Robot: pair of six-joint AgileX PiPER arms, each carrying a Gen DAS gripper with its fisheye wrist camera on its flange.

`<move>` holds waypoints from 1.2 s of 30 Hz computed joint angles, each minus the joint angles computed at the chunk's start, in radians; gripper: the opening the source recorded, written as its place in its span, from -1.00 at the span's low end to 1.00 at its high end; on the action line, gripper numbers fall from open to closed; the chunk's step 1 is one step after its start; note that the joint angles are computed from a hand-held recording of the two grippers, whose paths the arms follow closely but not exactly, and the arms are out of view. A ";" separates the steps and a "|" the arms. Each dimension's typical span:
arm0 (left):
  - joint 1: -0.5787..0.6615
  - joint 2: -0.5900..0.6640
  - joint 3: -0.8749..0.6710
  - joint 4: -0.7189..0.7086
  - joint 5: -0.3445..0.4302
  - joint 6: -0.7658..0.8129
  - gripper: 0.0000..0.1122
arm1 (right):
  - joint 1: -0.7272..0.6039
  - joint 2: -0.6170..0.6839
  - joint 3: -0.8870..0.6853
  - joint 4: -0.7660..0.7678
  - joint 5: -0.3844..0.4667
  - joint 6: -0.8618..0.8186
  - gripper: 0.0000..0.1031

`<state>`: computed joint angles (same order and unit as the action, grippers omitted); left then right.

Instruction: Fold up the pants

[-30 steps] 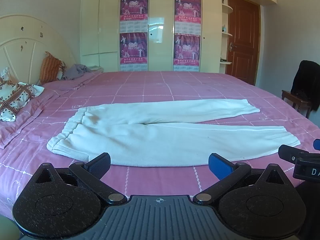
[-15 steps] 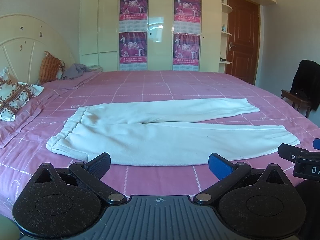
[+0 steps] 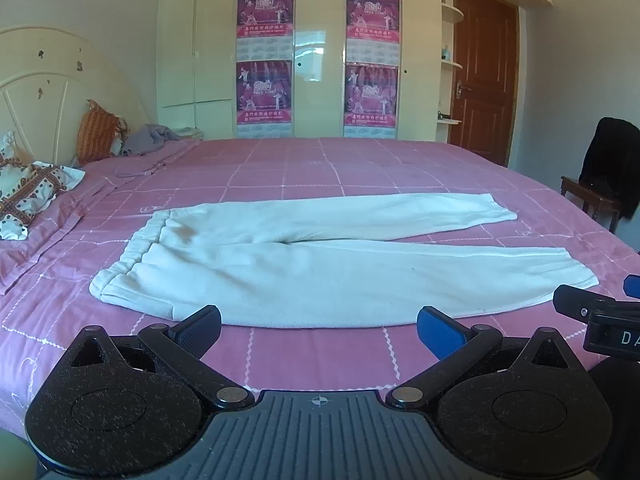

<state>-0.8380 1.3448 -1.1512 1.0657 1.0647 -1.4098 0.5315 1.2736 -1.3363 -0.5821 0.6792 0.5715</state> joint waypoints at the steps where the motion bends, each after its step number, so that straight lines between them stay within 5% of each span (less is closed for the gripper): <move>1: 0.000 0.000 0.000 -0.001 -0.001 0.002 0.84 | 0.001 0.000 0.001 0.000 0.000 0.001 1.00; 12: 0.014 -0.003 0.003 -0.018 -0.015 0.007 0.84 | 0.004 0.000 0.003 0.006 0.000 -0.002 1.00; 20: 0.096 0.018 0.012 -0.063 -0.082 -0.025 0.84 | -0.061 0.000 0.015 0.177 -0.077 -0.153 1.00; 25: 0.196 0.068 -0.023 -0.089 -0.154 0.034 0.84 | -0.092 0.077 -0.049 0.230 -0.092 -0.252 1.00; 31: 0.436 0.130 -0.093 -0.175 -0.337 0.235 0.84 | -0.172 0.213 -0.215 0.509 -0.108 -0.521 1.00; 36: 0.693 0.298 -0.291 -0.308 -0.436 0.493 0.84 | -0.209 0.433 -0.523 0.700 -0.023 -0.743 0.71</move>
